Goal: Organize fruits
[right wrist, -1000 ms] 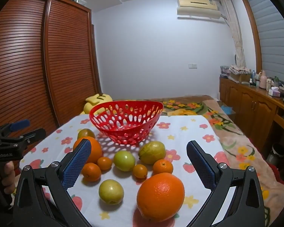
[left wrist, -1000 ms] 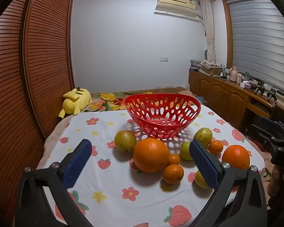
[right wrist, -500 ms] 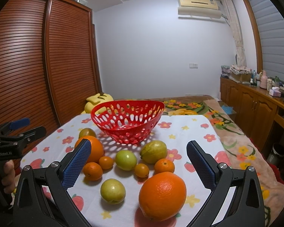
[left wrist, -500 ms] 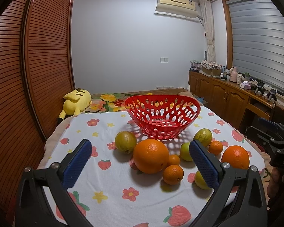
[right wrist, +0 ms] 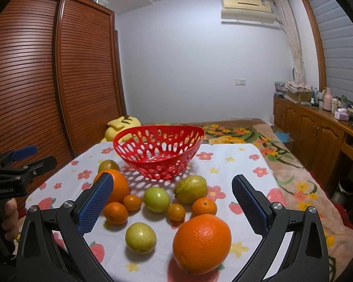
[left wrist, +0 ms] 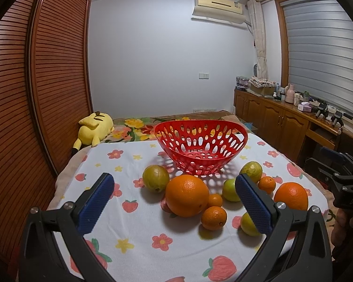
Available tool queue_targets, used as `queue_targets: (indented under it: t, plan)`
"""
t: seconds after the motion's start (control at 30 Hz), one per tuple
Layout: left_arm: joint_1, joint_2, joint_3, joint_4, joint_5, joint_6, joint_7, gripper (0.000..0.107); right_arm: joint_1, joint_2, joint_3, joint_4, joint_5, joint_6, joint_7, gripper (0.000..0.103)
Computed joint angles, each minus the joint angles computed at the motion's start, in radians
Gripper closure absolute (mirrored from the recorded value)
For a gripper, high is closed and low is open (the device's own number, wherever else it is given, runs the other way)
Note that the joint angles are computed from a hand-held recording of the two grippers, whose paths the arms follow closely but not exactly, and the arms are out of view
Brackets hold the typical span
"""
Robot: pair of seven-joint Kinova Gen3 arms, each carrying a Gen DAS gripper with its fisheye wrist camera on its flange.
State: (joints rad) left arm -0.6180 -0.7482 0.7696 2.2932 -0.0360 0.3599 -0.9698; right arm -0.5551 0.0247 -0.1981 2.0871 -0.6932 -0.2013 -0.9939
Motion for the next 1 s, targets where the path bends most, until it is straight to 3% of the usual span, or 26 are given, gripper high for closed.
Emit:
queue_targets:
  t: [1.0]
  plan:
    - [0.007,-0.011,0.0,-0.011,0.007,0.022,-0.004,0.004,-0.007,-0.001,0.001,-0.01,-0.06,0.01,0.063,0.0]
